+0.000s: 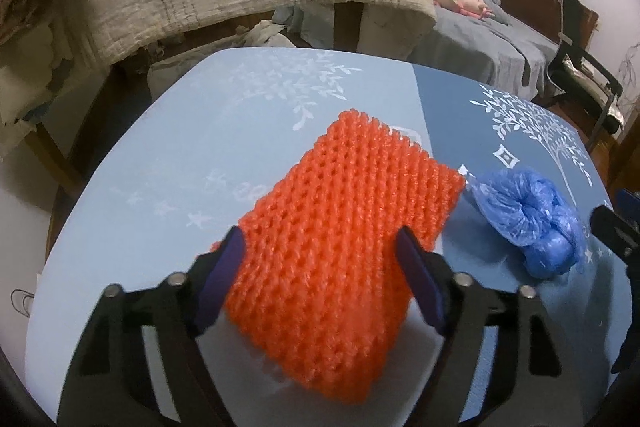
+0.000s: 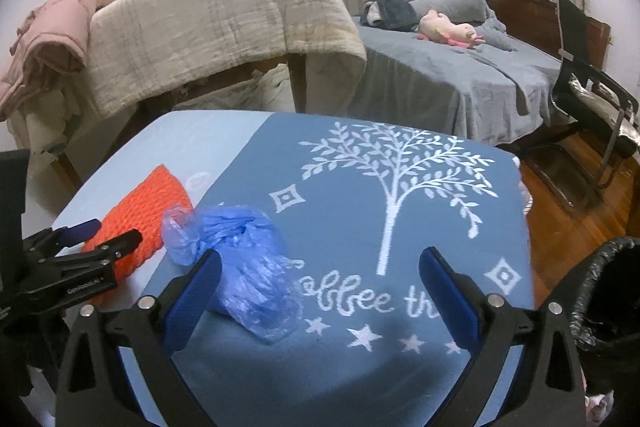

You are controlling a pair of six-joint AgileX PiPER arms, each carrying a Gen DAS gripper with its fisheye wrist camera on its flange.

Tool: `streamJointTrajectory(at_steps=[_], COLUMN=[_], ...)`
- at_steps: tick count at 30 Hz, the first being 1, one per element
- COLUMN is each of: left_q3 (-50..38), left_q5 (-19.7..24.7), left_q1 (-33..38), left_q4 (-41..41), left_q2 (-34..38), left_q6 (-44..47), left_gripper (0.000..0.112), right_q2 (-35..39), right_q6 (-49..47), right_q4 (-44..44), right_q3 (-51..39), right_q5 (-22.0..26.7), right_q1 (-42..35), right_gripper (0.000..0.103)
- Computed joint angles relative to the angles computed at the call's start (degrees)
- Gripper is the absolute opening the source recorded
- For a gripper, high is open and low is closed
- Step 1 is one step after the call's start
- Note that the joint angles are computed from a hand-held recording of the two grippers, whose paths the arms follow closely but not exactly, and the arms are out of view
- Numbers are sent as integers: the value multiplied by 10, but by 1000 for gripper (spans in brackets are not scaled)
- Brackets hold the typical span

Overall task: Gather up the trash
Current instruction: 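Grasp the orange mesh net with the left gripper while the right grasps the blue plastic bag, then carry the orange mesh and blue bag over the bin with both grippers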

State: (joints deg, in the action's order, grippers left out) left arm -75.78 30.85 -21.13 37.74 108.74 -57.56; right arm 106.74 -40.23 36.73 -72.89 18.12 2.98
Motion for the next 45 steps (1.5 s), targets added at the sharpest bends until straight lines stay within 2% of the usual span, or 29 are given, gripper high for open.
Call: streamJointTrajectory(at_steps=[2,5,8,16,20,23,26,28,29,31,34,39,45], left_q3=[1,4,7,40,52,60,64,65,65,67,71,75,78], left_q5=[-5,-3,-2,-11,5,13,26,29,31,37,42,49,70], left_q1=[-3,-9,-14,-14,-22,-22,-25,-25,-25,-29,-35,-49,-84], left_q4=[4,21,39,81,105,115,123,118,116,114,118,122,130], left_q2=[-1,-3,-5,-35,-48,-57,-65,-68,-69,-72,-76,-93,-117], left_q6=[5,-10,-26,-96,-117,-128,-137,-132,-132,-135,-147,-159,-176], left_gripper=[52,36,25,23,23,23,23,23,23,23,23,23,23], right_q2=[7,16,21,29,50,70,81,80,80,76,69,20,-37], right_q6=[8,24,26,25,56,79,55,43,27,7,-11,-46,-28], right_q4=[-8,-28,-30,-21,-48,-63,-45,-44,-33,-15,2,36,46], right_q3=[-6,-14,-17,-25,-50,-76,-87,-85,-86,-84,-81,-39,-3], right_q5=[2,5,10,24,37,63,90,94,103,118,135,117,109], right_q1=[6,14,16,26,37,40,42,46,46,44,38,26,3], right_gripper=[97,97,97,97,96,87,72,59,47,40,37,37,37])
